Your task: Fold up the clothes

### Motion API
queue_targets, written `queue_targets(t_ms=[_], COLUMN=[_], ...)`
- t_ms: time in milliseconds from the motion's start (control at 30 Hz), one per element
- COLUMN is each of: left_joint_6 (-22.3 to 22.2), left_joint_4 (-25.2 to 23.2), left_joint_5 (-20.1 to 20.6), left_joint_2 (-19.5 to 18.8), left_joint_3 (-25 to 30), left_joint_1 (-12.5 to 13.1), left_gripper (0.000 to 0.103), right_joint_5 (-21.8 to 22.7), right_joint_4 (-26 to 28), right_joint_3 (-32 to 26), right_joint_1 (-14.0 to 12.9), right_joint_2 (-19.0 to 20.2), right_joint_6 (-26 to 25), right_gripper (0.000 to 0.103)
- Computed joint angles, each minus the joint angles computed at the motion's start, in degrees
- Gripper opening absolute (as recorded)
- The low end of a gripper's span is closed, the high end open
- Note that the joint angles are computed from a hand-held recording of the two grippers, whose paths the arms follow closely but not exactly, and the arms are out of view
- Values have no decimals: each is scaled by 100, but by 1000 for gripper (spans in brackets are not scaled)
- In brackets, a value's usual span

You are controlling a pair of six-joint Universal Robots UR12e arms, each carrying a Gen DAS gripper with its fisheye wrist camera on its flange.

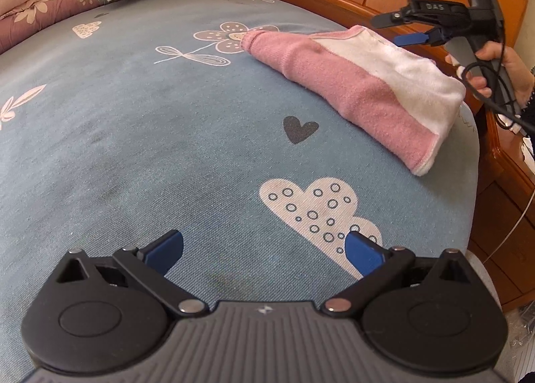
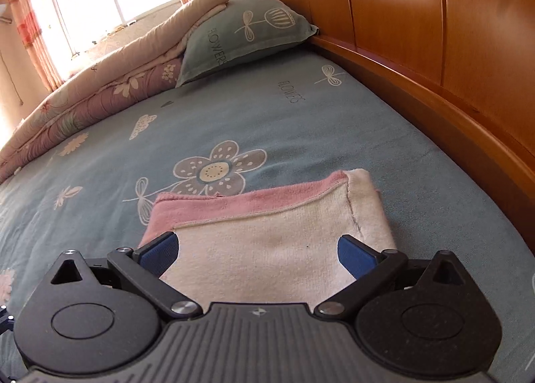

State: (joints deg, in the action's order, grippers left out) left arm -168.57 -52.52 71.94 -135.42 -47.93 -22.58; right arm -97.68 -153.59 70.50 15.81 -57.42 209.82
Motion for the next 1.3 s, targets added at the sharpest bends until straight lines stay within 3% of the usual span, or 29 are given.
queue_targets(t_ms=[67, 167, 267, 333, 467, 533, 633, 667, 867, 1000, 1100, 1167, 1300], left_joint_6=[-24, 106, 264, 285, 313, 341, 343, 356, 328, 302, 352, 376, 432], left_joint_4=[55, 94, 175, 311, 501, 525, 612, 714, 979, 1090, 1104, 1093, 1038], left_joint_5=[38, 212, 317, 413, 615, 621, 638, 637, 798, 791, 820, 843, 906], left_joint_2=[27, 95, 197, 264, 352, 386, 462, 496, 527, 550, 563, 562, 542], left_joint_3=[-49, -146, -294, -409, -563, -615, -729, -799, -906, -952, -973, -972, -949], left_joint_1=[-9, -58, -86, -103, -142, -147, -150, -146, -162, -161, -159, -158, -180], left_gripper=[102, 102, 102, 102, 102, 102, 102, 102, 102, 102, 102, 102, 102], right_joint_5=[120, -269, -444, -678, -228, -316, -434, -482, -573, 73, -474, -1111, -1957], right_joint_4=[33, 371, -54, -234, -774, -538, 12, -23, -810, -272, -351, -543, -323], right_joint_3=[229, 504, 836, 882, 1025, 971, 940, 971, 970, 739, 771, 839, 887], right_joint_1=[18, 77, 146, 262, 406, 491, 548, 578, 707, 708, 801, 823, 746], right_joint_2=[-158, -337, -524, -578, -599, -542, -517, -529, -454, -305, -338, -382, -414], right_joint_6=[-7, 110, 473, 435, 151, -147, 153, 174, 117, 49, -81, 27, 87], right_gripper=[103, 103, 103, 103, 103, 103, 103, 103, 103, 103, 103, 103, 103])
